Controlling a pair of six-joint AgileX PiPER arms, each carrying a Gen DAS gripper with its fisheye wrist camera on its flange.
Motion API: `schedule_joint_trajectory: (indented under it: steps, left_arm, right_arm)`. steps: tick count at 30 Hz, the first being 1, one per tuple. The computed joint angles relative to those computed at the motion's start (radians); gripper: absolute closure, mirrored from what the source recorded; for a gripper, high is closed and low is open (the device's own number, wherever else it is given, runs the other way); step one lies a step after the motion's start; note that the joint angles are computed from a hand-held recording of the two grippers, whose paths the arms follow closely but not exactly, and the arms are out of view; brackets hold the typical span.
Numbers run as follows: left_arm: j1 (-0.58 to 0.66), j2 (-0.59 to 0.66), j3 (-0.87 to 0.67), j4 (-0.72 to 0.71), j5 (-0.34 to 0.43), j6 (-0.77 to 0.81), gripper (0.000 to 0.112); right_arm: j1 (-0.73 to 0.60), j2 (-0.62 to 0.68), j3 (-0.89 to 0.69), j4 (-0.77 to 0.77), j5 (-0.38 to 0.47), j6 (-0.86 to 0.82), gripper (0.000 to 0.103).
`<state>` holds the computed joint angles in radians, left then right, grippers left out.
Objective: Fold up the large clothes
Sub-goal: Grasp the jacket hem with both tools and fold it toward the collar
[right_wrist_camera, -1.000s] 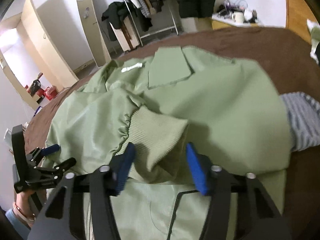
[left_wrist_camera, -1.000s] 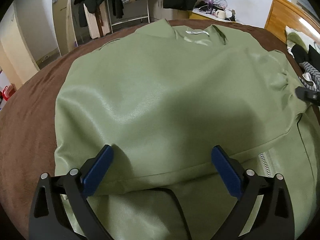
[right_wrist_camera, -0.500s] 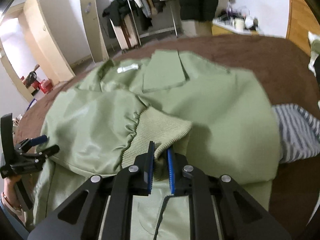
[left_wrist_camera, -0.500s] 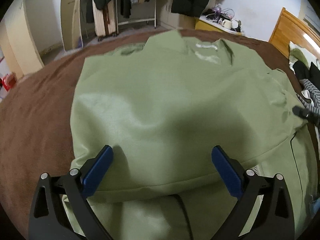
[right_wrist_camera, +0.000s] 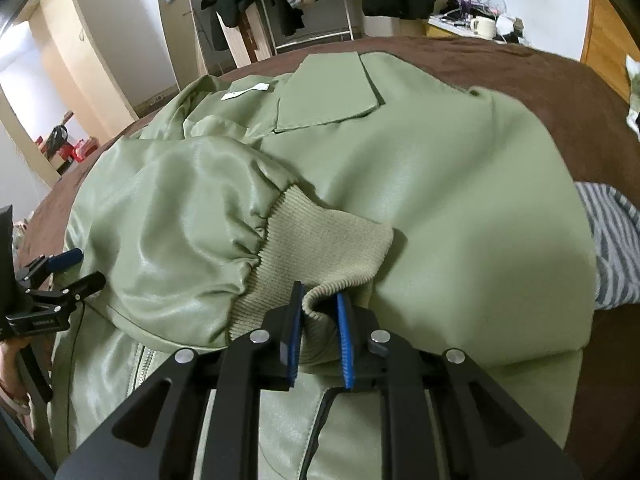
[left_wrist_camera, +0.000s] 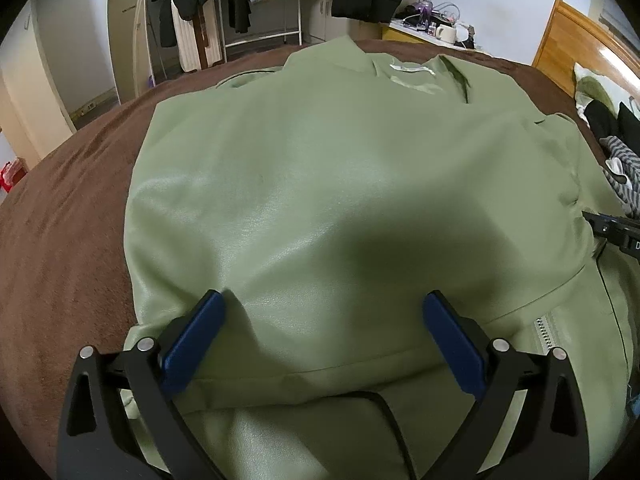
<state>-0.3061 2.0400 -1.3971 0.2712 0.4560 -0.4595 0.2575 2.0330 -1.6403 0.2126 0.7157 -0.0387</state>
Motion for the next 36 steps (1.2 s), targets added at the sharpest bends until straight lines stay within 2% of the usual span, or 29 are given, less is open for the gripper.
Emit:
schedule_joint_trajectory:
  steps: [1,4,5,6,8,10,12,15,17,18,21,24,27,29,32,36]
  left_arm:
    - [-0.002,-0.006,-0.001,0.000,0.008,0.004,0.016]
    - [-0.020,-0.066,0.026,0.030,0.041,-0.004,0.016]
    - [-0.027,-0.108,0.054,0.043,0.039,-0.018,0.016]
    - [-0.035,-0.151,0.087,0.063,0.038,-0.041,0.016]
    - [-0.052,-0.245,0.159,0.090,0.037,-0.085,0.016]
    - [-0.070,-0.353,0.249,0.097,0.030,-0.124,0.016]
    - [-0.095,-0.444,0.323,0.113,0.042,-0.169,0.016]
    - [-0.164,-0.591,0.443,0.154,0.098,-0.258,0.016]
    - [-0.243,-0.677,0.519,0.193,0.174,-0.343,0.016]
    - [-0.283,-0.729,0.563,0.180,0.213,-0.376,0.016]
    - [-0.354,-0.835,0.664,0.143,0.250,-0.475,0.016]
    - [-0.496,-0.929,0.773,0.169,0.324,-0.657,0.016]
    - [-0.576,-1.002,0.862,0.172,0.326,-0.795,0.016]
    - [-0.643,-1.043,0.926,0.183,0.313,-0.916,0.020]
    - [-0.758,-1.061,0.989,0.226,0.309,-1.093,0.024]
    - [-0.826,-1.071,1.065,0.259,0.255,-1.254,0.024]
  right_arm:
    - [0.006,-0.007,-0.007,-0.019,0.006,0.017,0.081]
    - [0.003,-0.075,0.041,-0.007,-0.022,0.013,0.062]
    - [-0.001,-0.116,0.070,0.003,-0.029,0.005,0.049]
    - [0.000,-0.140,0.086,-0.004,-0.033,0.009,0.041]
    - [0.002,-0.238,0.161,-0.042,-0.042,0.019,0.040]
    - [-0.020,-0.337,0.239,0.003,-0.023,-0.045,0.040]
    - [-0.038,-0.431,0.316,0.014,0.002,-0.074,0.035]
    - [-0.052,-0.583,0.437,-0.067,0.087,-0.048,0.033]
    - [-0.070,-0.663,0.510,-0.083,0.133,-0.054,0.033]
    - [-0.093,-0.715,0.560,-0.079,0.168,-0.064,0.033]
    - [-0.139,-0.804,0.671,-0.065,0.223,-0.072,0.033]
    - [-0.218,-0.907,0.783,-0.008,0.296,-0.116,0.033]
    - [-0.307,-1.004,0.879,0.042,0.352,-0.176,0.033]
    - [-0.364,-1.043,0.925,0.078,0.375,-0.212,0.033]
    - [-0.453,-1.076,0.977,0.142,0.404,-0.279,0.033]
    - [-0.557,-1.069,1.035,0.213,0.420,-0.379,0.033]
